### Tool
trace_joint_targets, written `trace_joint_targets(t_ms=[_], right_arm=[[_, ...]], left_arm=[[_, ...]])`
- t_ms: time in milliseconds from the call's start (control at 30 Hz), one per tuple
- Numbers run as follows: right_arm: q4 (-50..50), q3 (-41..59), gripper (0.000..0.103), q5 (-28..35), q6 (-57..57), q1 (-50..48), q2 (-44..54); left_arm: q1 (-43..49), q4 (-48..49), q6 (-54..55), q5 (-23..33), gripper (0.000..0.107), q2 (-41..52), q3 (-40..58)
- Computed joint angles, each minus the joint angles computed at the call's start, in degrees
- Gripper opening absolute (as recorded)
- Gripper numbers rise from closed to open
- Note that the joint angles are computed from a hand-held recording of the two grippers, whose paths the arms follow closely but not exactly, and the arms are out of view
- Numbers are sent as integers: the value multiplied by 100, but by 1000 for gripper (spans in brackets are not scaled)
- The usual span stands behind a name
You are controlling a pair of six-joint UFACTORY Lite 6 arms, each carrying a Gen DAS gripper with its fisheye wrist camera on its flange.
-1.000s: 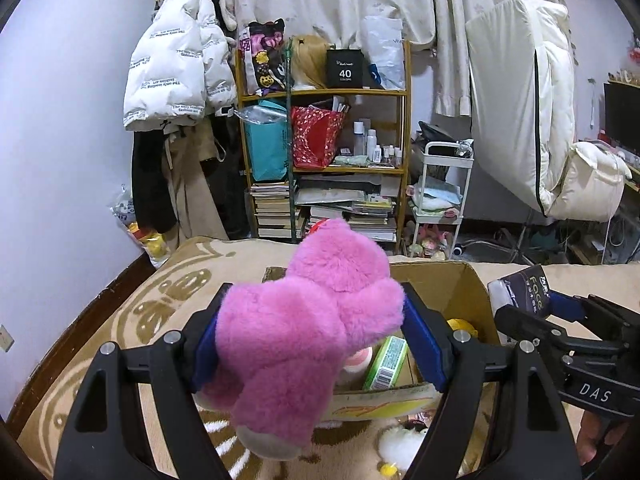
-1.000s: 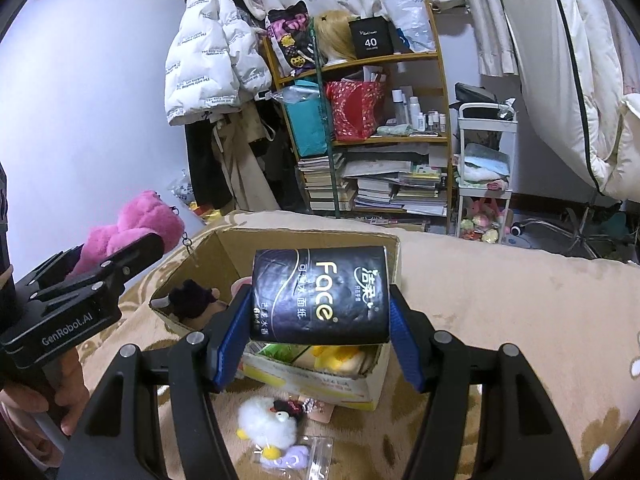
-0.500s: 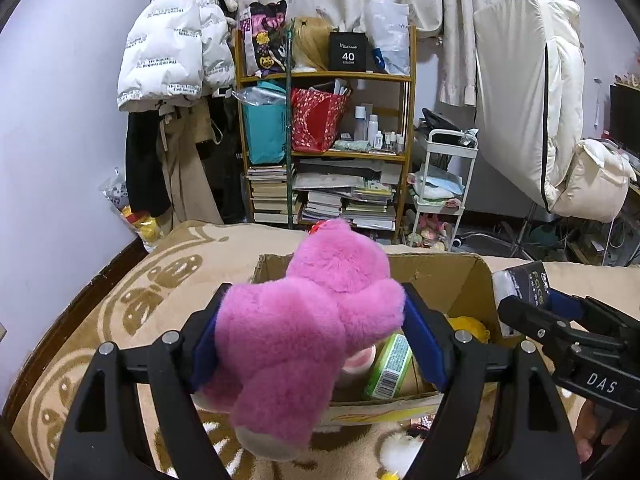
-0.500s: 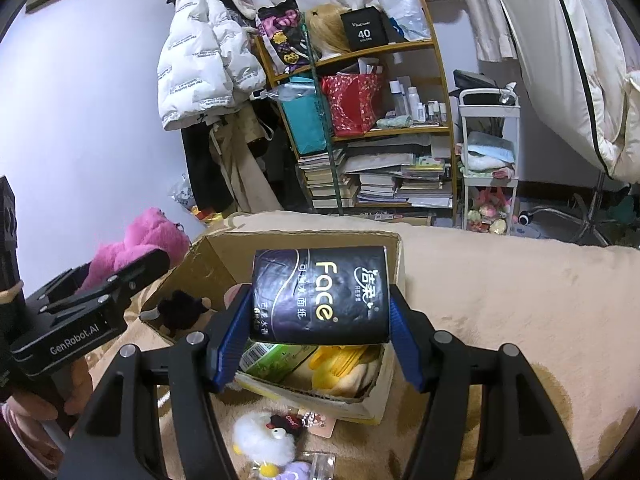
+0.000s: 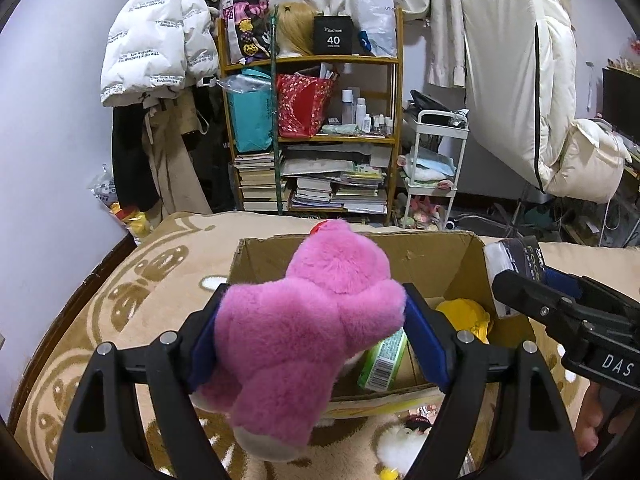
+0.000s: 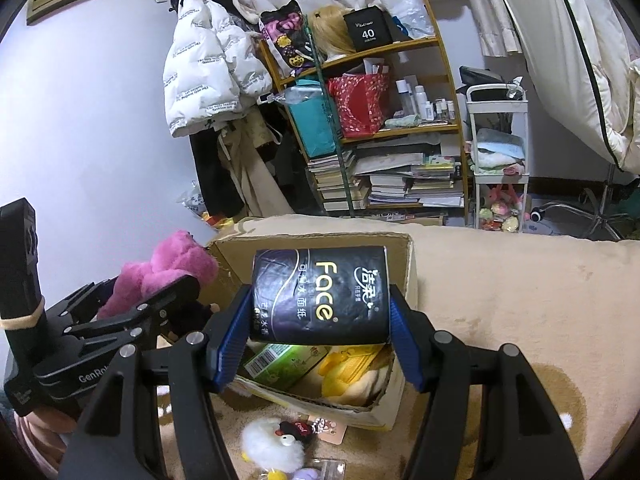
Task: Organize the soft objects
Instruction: 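Carry the bear and tissue pack over the box and open both tools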
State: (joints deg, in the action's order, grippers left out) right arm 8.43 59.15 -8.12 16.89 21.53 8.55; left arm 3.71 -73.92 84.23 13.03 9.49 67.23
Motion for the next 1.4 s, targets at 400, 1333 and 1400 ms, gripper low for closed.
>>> trace_joint_targets(t_ms=[400,1333,1400], right_arm=[[-1512,-166,68,-115,1628,-170,-41],[-4259,-278,95,-15,4608,-330,-234],[-4155,-373,101,123,4512,-299,-432]], left_arm=[[-83,147,-167,64,83,256,160],[306,2639,-2606,172,101,-870,-736],[368,2810,-2793,359,101,-1038,-838]])
